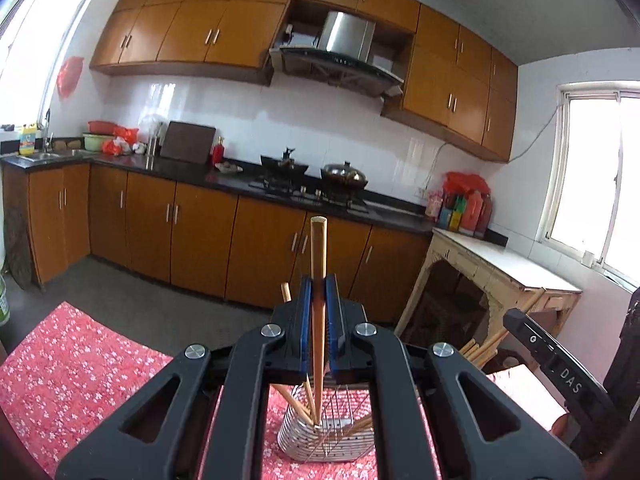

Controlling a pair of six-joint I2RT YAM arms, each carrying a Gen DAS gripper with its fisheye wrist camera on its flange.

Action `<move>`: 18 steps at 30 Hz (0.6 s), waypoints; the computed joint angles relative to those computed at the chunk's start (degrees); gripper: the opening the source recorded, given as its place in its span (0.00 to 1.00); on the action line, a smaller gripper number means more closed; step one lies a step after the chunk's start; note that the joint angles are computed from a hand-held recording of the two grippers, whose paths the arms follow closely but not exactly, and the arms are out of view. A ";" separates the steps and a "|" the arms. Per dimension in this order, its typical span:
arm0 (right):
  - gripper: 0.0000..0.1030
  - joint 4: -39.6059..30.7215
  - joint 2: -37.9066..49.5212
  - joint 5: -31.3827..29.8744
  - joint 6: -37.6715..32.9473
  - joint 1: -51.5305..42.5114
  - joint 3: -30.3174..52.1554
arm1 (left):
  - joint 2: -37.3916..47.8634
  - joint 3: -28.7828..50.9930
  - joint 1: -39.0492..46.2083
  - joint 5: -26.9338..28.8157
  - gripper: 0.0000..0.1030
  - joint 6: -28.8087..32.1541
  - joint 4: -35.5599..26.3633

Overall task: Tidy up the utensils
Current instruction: 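Lift both chopsticks upright and lower them into the wire basket, then open both tools to release the chopsticks into the basket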

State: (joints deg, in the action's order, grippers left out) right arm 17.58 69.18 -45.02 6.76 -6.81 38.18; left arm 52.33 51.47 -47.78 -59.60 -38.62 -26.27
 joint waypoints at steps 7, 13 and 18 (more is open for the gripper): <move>0.07 -2.64 4.88 1.70 -1.14 1.61 1.86 | 1.66 -0.40 3.72 5.07 0.07 -2.22 -1.95; 0.08 -3.71 7.94 3.47 -1.99 2.49 2.65 | 2.24 -0.97 5.96 8.04 0.07 -4.23 -3.76; 0.13 -3.61 7.44 4.54 -1.67 1.92 2.01 | 1.11 -0.36 5.49 7.49 0.07 -5.55 -6.18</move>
